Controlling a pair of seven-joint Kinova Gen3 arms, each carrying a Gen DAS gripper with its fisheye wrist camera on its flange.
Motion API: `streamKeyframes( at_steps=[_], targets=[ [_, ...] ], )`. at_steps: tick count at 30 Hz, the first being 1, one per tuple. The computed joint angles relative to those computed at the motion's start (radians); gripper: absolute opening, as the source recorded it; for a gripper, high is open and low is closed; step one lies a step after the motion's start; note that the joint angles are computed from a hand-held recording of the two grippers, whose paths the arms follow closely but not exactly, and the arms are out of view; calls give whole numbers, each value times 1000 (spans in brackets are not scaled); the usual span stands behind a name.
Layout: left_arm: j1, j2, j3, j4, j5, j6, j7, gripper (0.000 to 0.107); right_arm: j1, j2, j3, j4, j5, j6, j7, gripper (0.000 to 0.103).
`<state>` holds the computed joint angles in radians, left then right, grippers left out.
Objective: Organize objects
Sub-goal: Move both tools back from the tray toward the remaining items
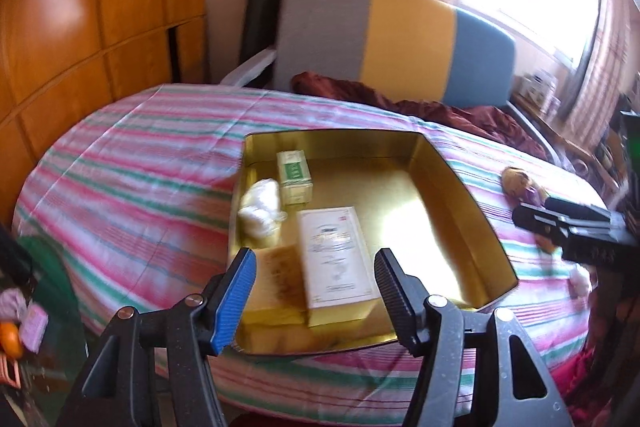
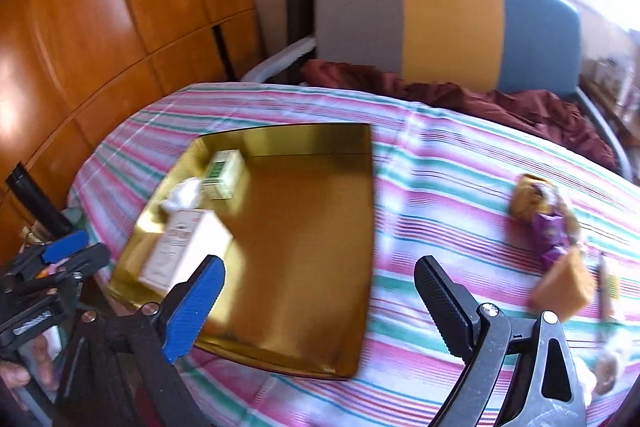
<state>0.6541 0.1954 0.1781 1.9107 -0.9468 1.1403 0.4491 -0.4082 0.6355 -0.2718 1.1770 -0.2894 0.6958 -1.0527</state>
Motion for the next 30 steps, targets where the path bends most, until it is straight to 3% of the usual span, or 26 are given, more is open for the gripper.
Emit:
streamKeyframes(
  at_steps=[9,12,18,20,24,30],
  targets=[
    [-70,11,-22,-43,40,-254,-185,62,49,34,108,-121,94,-6,-105,101],
    [-70,33,-35,-76,63,-293,-251,62,101,66,82,-195,203,-15,-211,103],
    [-70,76,-62,-148,128,-396,-396,62,95,180,281,-367,204,1,-455,103],
    [-70,101,-70,-184,157,-419,-458,62,101,224,334,-420,195,51,-536,103],
    [-87,149,-83,-253,238,-470,-576,62,199,308,260,-569,136,194,-668,102],
    [-114,216,-100,-363,365,-494,-727,57,230,319,194,-600,149,231,-662,103]
  ],
)
